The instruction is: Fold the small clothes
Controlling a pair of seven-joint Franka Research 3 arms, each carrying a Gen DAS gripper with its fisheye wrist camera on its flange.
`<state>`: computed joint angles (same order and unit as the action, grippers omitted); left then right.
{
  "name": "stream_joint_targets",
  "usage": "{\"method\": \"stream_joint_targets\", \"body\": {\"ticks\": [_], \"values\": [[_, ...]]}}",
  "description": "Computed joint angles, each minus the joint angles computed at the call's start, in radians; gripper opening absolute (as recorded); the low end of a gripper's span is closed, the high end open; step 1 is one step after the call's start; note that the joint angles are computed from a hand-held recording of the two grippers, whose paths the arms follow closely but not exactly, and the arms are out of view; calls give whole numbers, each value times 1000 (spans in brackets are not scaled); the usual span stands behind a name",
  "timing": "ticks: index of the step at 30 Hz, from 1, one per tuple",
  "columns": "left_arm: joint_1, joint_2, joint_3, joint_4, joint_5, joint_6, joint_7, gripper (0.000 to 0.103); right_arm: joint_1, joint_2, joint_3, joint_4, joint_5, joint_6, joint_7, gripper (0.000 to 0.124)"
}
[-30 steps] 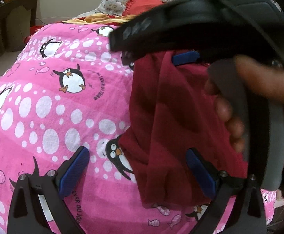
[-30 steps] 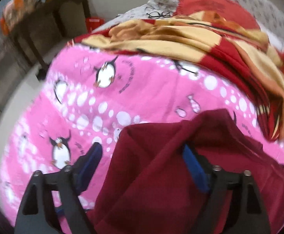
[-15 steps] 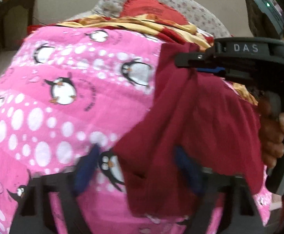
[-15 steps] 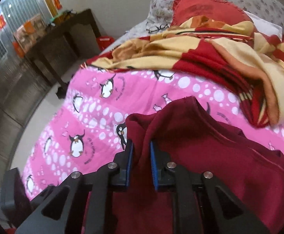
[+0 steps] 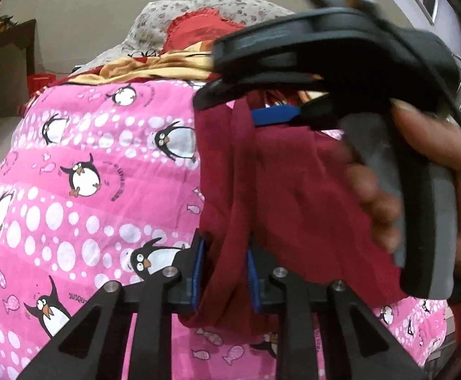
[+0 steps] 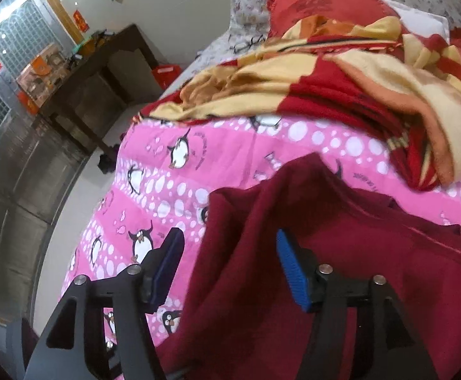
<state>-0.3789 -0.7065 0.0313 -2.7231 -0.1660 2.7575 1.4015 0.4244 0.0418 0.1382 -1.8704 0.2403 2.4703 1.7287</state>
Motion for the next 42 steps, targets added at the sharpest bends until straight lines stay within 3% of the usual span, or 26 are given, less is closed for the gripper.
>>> {"method": "stream_joint_targets", "body": {"ticks": [4,5,8,10,18,30,39,42], "values": [[2,-10,-9,-1,1,-13,-12,23,25,86,-5,94,-143,-118,83,63],[4,-13,-10,1,0,-21,-16,22,35,95,-12,97,-199,-128,115,53],[-10,-18,3,9,-10,-29,-3,22,13,23,-13,-17,-112,-3,82,27],[-12,-27,-13,16,-5,-37,-5,22,-4,-34,-13,-80,-30,47,20,25],[-110,-25,-53,81,-25,-38,-14,22,-51,-247,-33,-253,52,105,-84,24],[-254,153,-131,244,-79,-17,14,22,-170,-544,-92,-471,80,80,-165,20],[-265,317,-217,338,-94,-23,-2,22,-274,-642,-144,-613,118,66,-165,19],[-272,340,-218,351,-116,-48,21,29,-299,-636,-138,-652,122,98,-154,19]]}}
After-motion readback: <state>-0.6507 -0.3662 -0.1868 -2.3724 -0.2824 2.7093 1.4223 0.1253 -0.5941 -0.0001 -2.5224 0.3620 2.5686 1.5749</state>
